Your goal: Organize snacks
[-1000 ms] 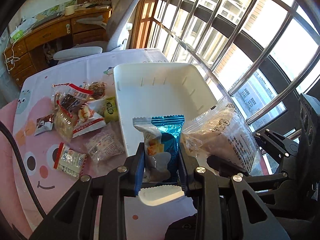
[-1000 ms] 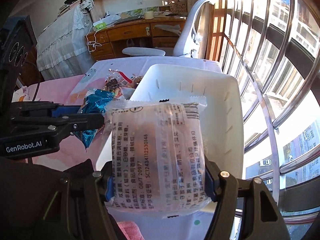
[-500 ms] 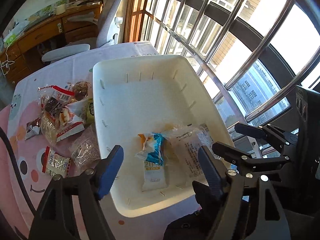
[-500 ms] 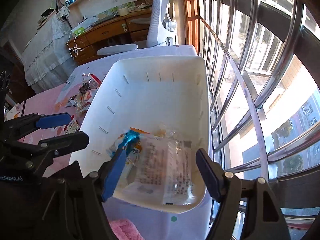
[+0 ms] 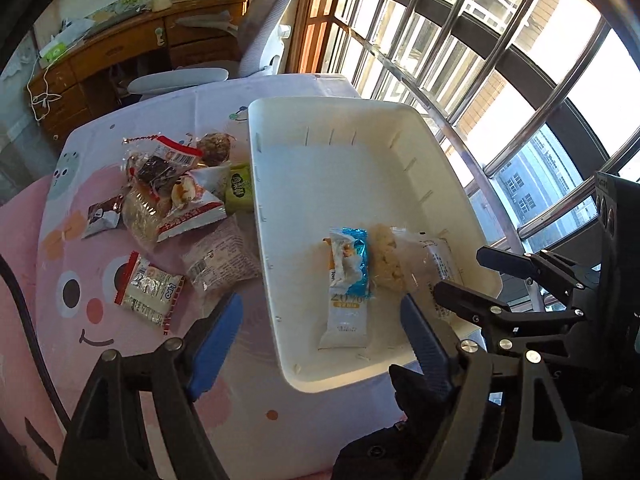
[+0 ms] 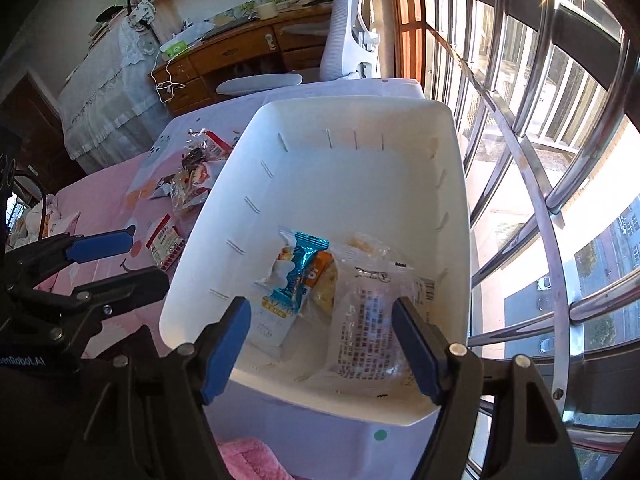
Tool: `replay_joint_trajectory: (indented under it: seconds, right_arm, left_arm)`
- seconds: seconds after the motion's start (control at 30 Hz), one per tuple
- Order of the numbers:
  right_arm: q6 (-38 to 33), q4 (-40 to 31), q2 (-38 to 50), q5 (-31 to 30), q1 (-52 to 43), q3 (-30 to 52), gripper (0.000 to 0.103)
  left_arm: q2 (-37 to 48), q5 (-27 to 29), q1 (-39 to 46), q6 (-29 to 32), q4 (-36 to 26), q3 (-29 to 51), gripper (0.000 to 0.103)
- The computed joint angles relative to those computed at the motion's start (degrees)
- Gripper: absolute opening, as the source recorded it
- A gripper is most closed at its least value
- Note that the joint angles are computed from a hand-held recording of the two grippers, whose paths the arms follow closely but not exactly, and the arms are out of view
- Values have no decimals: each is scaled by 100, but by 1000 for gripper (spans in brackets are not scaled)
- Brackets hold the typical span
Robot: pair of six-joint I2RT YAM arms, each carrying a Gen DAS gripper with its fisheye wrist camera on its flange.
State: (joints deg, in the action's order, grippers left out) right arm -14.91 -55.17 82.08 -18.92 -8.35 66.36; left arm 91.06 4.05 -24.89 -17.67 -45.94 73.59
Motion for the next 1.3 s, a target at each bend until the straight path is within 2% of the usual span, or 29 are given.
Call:
replay_joint_trajectory:
  seconds: [0.37, 0.5, 0.7, 1.0, 1.3]
  right_arm:
    - [1101, 90, -192, 322, 931, -152, 74]
    - [1812, 190, -149, 438, 1374, -82, 74]
    - [2939, 360, -72, 785, 2231, 89, 74]
    - [4377, 669, 127, 1539, 3638, 268, 74]
    - [5720, 660, 688, 2001, 4494, 599, 74]
  left_arm:
    - [-972, 269, 1074, 415, -204, -873, 80]
    - [-1283, 430, 1775, 863, -370, -1029, 80]
    - [-1457, 770, 3034, 1858, -686, -1034, 80]
    - [-842, 1289, 4845, 3502, -1021, -569, 80]
    - [94, 1466, 5623, 4463, -1211, 71, 80]
